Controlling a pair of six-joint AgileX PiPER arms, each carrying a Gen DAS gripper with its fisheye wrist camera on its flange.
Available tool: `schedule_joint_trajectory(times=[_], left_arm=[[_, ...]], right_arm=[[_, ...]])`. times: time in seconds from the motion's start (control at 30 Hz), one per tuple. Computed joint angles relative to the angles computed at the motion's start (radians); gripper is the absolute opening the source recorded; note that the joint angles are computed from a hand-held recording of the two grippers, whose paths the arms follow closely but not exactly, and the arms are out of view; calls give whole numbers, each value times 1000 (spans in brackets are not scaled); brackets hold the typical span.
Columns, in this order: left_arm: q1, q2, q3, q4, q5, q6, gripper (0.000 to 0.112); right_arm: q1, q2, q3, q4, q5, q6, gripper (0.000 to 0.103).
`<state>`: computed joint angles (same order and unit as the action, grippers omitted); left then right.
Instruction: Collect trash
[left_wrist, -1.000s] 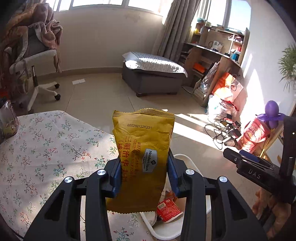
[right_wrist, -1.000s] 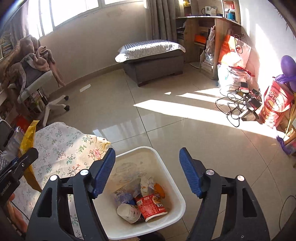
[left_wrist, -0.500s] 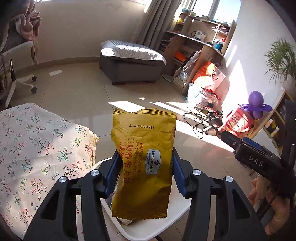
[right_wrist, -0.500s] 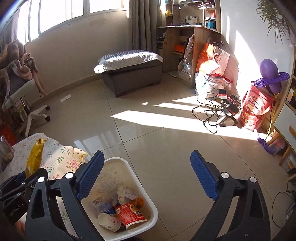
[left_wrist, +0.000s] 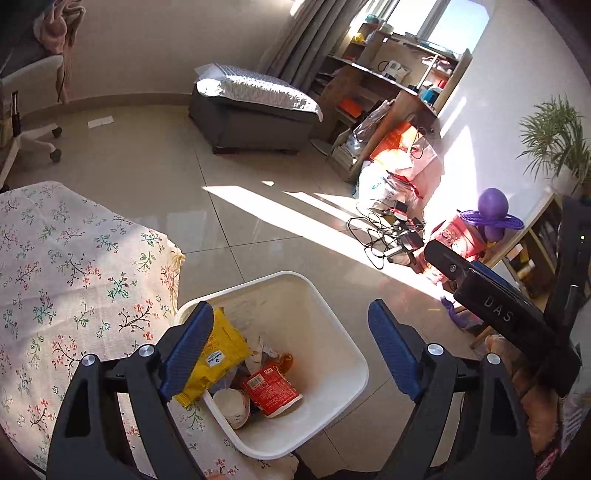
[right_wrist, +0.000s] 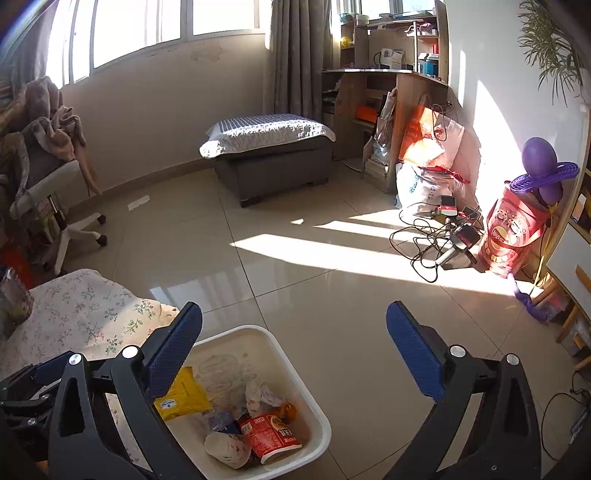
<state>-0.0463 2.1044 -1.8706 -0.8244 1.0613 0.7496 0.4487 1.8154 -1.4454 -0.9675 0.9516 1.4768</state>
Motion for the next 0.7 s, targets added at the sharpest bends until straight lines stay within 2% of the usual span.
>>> schedule_joint_trajectory(times=[0.13, 0.23, 0.4, 0.53, 0.57, 0.63, 0.67, 0.7], left_arm=[[20, -33, 28, -6, -14, 8, 87], [36, -72, 63, 8, -72, 8, 90], [34, -195, 198, 105, -331, -25, 96], [50, -297, 309, 171, -518, -37, 96], [52, -321, 335, 216, -566, -65, 96], [44, -380, 417, 399, -723, -212, 96], [47, -408, 461, 466, -795, -265, 96], [63, -428, 487, 496, -829, -282, 96]], right_arm=[[14, 4, -10, -14, 8, 12, 96], [40, 13, -27, -36, 8, 21, 96], [126, 38, -85, -124, 31, 40, 96], [210, 59, -140, -208, 72, 56, 96], [224, 59, -148, -215, 59, 60, 96], [248, 72, -191, -191, 29, 36, 96], [265, 91, -230, -178, 37, 10, 96], [285, 115, -271, -172, 56, -16, 96]])
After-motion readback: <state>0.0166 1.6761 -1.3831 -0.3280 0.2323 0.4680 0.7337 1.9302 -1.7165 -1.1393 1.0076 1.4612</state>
